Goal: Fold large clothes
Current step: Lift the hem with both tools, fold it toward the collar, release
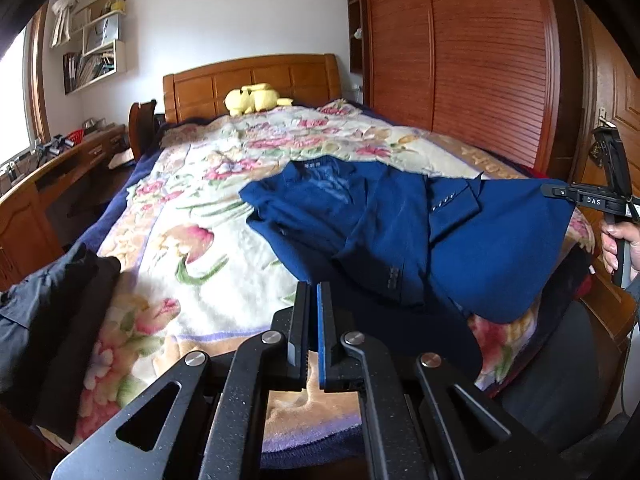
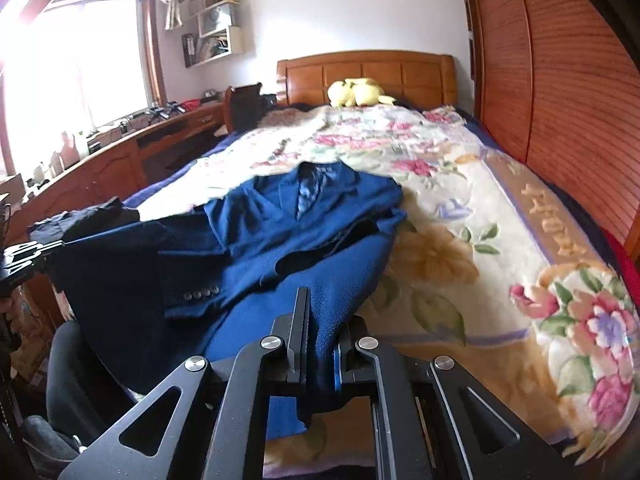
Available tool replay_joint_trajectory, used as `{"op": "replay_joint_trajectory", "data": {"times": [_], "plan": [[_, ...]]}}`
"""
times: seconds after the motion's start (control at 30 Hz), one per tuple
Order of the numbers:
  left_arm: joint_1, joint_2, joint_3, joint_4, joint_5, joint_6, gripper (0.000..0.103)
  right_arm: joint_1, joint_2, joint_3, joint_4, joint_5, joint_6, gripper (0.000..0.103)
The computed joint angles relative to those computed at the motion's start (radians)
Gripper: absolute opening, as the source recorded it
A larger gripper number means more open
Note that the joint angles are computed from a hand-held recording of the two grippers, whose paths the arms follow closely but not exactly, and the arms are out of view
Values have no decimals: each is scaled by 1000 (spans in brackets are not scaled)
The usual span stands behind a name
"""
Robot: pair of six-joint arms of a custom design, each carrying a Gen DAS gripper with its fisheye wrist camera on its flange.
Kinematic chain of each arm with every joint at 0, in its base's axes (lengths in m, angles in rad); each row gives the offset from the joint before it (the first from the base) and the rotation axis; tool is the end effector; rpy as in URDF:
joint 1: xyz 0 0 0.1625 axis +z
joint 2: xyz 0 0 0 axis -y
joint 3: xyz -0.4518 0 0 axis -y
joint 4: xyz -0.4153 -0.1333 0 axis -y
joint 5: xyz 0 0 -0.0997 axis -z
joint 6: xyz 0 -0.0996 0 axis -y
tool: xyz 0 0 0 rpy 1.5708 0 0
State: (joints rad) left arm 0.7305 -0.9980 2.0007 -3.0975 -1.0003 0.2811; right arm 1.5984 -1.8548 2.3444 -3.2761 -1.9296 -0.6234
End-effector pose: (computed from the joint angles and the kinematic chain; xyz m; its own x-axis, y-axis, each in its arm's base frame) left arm -0.3195 -0.5374 0.1694 -0.5540 0.5893 -0.5880 0.8312 0.4311 -0.3510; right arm 0.1083 -0.3592 0.4620 -0.7617 0.0433 0.6465 -0.5595 0.4592 -0.6900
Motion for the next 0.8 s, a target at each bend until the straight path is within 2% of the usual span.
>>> {"op": "replay_joint_trajectory", "data": {"times": [0.2,0.57,0.73,0.8], "plan": [[-25,-43,31,-34,-10,10,3,29,-50,17,-1,4,-17,8],[-70,-118,74,-111,-43,52,3,126,-130,54,-46,-6,-69,8],[-84,-146,82,-148,-65,73,3,155,-175,65,-43,18,-94,8],[-89,-158,82,-163,-78,81,3,143,-210,70,-30,63,-95,8]]}}
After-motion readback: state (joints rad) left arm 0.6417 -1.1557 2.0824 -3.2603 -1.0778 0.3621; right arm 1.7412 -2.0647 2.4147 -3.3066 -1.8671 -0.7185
